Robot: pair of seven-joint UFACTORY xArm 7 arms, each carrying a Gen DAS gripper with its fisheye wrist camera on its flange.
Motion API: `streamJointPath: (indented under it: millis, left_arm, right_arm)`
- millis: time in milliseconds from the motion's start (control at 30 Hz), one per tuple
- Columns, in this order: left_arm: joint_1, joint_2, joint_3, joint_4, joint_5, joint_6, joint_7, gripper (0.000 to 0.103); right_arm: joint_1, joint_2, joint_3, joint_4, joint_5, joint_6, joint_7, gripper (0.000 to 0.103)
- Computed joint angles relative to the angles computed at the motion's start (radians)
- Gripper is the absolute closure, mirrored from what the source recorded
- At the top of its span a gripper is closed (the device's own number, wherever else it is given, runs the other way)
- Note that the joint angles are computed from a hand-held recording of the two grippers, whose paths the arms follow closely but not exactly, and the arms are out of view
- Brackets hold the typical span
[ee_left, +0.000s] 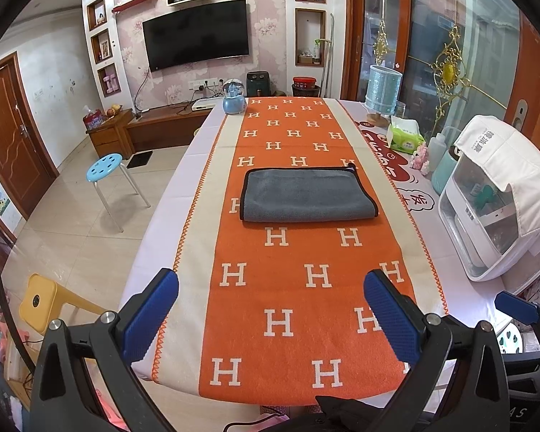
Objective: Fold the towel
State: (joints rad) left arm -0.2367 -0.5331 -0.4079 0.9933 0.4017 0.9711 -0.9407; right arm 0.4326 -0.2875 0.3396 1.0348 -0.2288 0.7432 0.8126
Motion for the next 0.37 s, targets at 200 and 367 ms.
streamJointPath:
  millis: [200, 367]
  left_arm:
    - [0.000, 0.001, -0.001, 0.002, 0.001, 0.003, -0.002, 0.001]
    - [-0.003, 0.000, 0.001, 0.000, -0.001, 0.009, 0.002, 0.001]
  right_arm:
    - [0.001, -0.001, -0.001, -0.007, 0.003, -0.003, 0.002, 0.000]
    - [0.002, -0.003, 0.001, -0.013, 0.003, -0.006, 0.006, 0.000]
